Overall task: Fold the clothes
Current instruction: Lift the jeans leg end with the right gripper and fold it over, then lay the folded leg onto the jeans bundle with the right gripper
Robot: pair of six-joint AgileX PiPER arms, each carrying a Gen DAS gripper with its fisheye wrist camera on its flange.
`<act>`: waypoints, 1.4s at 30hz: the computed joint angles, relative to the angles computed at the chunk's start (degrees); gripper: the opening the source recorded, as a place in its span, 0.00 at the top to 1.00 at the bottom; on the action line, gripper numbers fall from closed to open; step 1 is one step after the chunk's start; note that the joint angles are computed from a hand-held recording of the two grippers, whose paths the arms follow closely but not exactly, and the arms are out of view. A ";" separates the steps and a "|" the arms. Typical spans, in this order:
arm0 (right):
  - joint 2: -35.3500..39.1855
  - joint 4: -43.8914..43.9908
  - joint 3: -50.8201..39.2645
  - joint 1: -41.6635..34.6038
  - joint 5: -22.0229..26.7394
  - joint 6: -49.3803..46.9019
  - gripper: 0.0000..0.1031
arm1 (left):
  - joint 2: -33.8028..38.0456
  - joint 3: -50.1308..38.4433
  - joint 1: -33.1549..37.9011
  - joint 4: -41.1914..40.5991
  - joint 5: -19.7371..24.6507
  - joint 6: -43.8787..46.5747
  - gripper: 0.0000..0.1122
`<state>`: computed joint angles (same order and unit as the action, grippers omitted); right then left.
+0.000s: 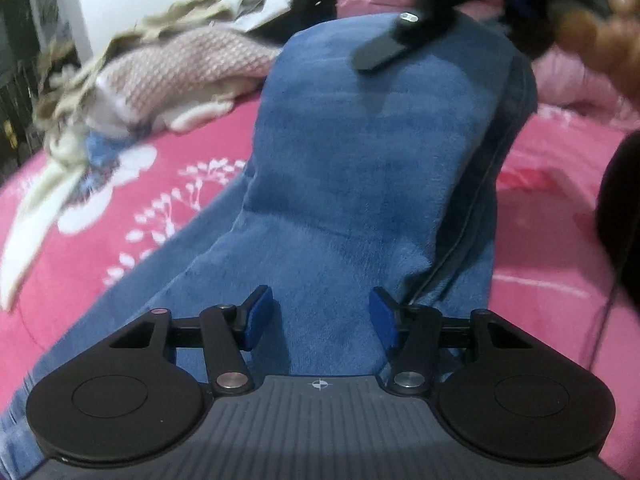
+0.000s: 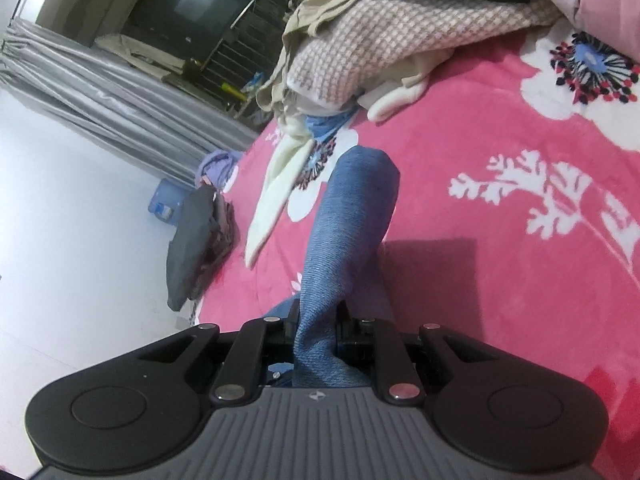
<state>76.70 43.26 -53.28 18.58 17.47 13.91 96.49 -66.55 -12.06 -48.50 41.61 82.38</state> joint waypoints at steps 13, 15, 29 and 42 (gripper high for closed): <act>-1.05 6.05 2.28 2.38 -3.85 -4.48 0.84 | 12.89 -16.75 1.71 2.36 4.72 -18.32 0.51; -0.83 5.24 1.86 2.99 -4.18 -3.48 0.84 | 12.02 -16.40 2.14 2.32 5.28 -18.87 0.51; 3.52 -11.88 -6.95 9.37 -4.54 12.76 0.84 | 1.59 -6.45 15.23 -1.64 14.87 -12.74 0.50; 13.55 -19.79 -20.62 16.75 -2.69 19.56 0.84 | -4.67 0.04 24.21 -3.23 15.52 -7.92 0.50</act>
<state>90.26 23.46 -73.90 35.33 14.78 33.46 91.82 -66.51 12.15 -51.73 57.13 74.46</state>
